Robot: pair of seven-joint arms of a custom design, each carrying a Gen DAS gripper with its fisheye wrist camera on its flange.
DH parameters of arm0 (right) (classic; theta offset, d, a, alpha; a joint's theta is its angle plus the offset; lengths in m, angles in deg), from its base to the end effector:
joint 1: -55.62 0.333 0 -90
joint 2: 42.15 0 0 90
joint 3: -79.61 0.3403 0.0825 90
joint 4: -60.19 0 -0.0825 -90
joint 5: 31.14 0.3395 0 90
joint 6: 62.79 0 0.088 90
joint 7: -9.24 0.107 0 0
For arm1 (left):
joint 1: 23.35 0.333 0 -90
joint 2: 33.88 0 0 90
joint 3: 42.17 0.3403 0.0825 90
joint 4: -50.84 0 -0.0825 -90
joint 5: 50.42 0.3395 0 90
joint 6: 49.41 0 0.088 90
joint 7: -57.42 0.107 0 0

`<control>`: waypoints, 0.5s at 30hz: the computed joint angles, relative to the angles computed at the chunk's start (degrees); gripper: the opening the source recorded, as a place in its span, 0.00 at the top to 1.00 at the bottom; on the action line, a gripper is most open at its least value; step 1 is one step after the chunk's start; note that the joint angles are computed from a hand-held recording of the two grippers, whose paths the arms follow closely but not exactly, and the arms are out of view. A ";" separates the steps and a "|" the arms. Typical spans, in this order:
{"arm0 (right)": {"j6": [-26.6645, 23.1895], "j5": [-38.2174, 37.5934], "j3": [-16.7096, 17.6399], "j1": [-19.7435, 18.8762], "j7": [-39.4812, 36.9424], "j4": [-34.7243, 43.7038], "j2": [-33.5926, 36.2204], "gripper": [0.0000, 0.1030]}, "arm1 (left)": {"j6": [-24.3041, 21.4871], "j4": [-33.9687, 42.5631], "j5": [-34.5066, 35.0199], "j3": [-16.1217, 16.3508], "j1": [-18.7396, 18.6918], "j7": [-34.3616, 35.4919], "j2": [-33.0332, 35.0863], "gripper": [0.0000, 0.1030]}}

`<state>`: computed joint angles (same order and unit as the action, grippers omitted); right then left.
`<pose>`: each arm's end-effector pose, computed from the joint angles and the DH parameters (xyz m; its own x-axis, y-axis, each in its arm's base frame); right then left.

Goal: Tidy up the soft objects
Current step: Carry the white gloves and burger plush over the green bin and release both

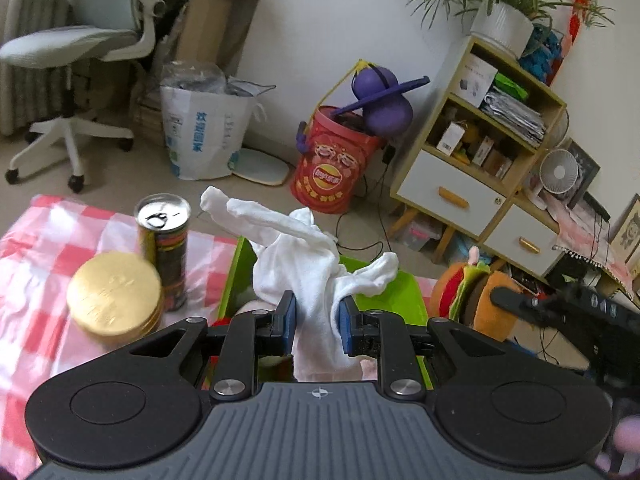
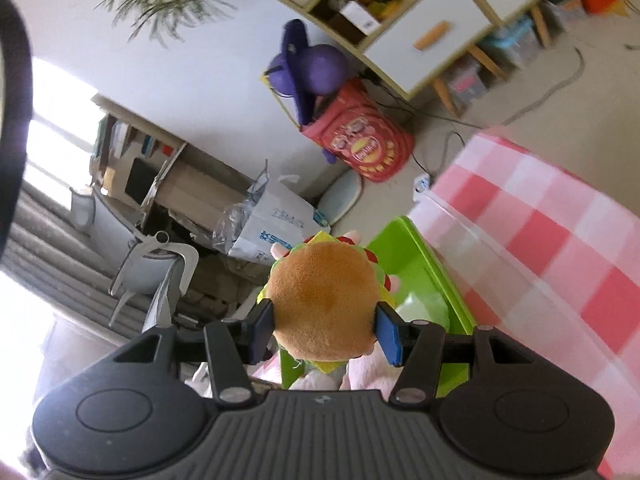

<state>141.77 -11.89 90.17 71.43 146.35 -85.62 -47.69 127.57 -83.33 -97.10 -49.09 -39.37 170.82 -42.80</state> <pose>0.4285 0.1695 0.4997 -0.2214 -0.5966 -0.7714 -0.4686 0.7588 -0.4523 0.4617 -0.1338 0.5357 -0.1640 -0.9339 0.3177 -0.6731 -0.1295 -0.7281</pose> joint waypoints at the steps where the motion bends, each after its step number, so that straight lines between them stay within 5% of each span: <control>1: 1.93 -1.83 -0.58 0.19 0.56 0.16 1.66 0.63 | -0.29 1.47 -1.92 1.07 -1.03 2.43 1.60 0.80; 7: 7.07 -11.15 -5.21 1.70 4.17 2.35 9.13 0.63 | -3.00 10.12 -13.80 -0.44 0.88 17.19 10.48 0.80; 15: 6.92 -0.77 -7.73 7.35 -9.29 4.54 11.74 0.62 | -2.82 16.96 -10.14 -5.26 5.78 12.08 18.66 0.80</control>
